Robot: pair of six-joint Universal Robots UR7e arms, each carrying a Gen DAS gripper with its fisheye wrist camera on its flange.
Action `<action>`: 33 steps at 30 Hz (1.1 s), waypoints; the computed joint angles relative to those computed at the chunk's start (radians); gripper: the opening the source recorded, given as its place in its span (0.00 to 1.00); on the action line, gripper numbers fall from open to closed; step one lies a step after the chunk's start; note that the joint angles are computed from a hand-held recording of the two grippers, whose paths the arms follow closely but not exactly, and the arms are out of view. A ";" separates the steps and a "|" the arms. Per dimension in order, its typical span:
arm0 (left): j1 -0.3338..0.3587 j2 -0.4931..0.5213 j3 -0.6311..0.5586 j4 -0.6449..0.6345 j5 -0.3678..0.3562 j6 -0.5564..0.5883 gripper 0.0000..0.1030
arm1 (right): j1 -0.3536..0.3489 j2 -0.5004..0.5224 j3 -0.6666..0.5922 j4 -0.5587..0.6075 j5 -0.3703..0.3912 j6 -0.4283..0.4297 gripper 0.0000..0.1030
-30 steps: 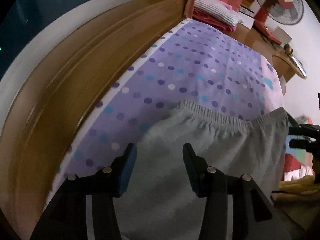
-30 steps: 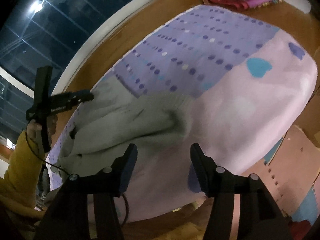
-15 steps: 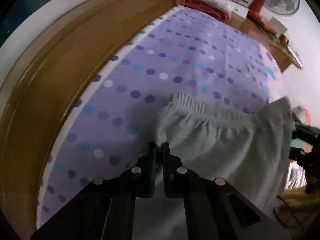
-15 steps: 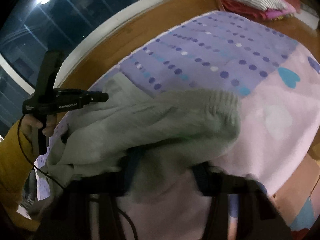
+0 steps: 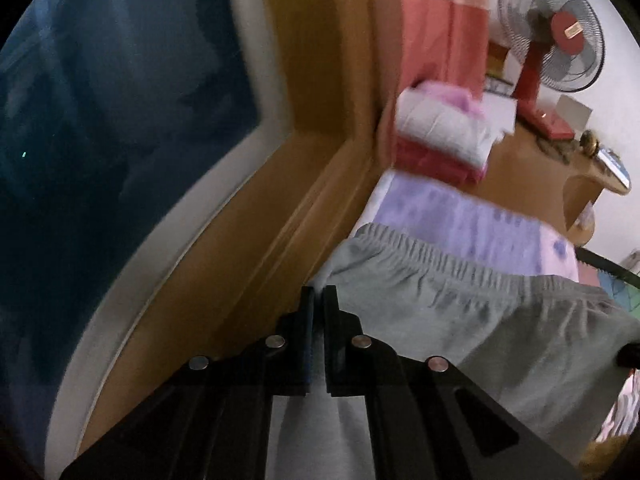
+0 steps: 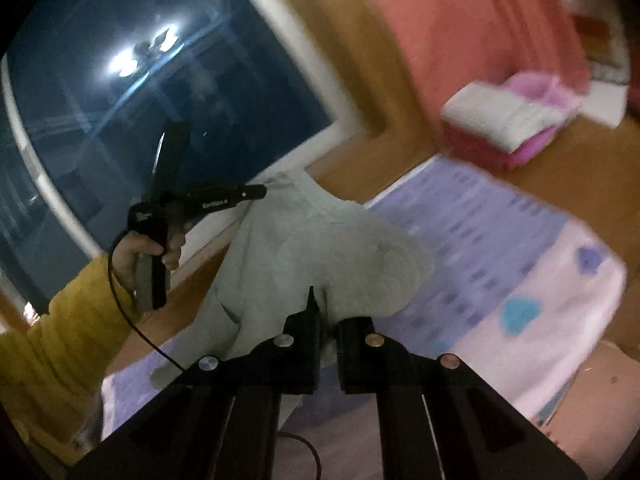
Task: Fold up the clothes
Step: 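Lay the grey sweatpants flat on the bed with both grippers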
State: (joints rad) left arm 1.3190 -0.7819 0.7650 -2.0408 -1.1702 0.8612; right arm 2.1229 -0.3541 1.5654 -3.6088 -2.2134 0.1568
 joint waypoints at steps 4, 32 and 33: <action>-0.024 0.101 -0.061 0.044 -0.067 -0.067 0.04 | -0.029 -0.035 0.027 -0.030 -0.146 -0.025 0.05; 0.223 -0.520 0.587 -0.058 0.141 -0.567 0.29 | -0.012 0.057 -0.237 0.493 -0.137 -0.228 0.48; 0.237 -0.542 0.610 -0.069 0.143 -0.587 0.29 | -0.020 0.085 -0.294 0.557 -0.096 -0.218 0.50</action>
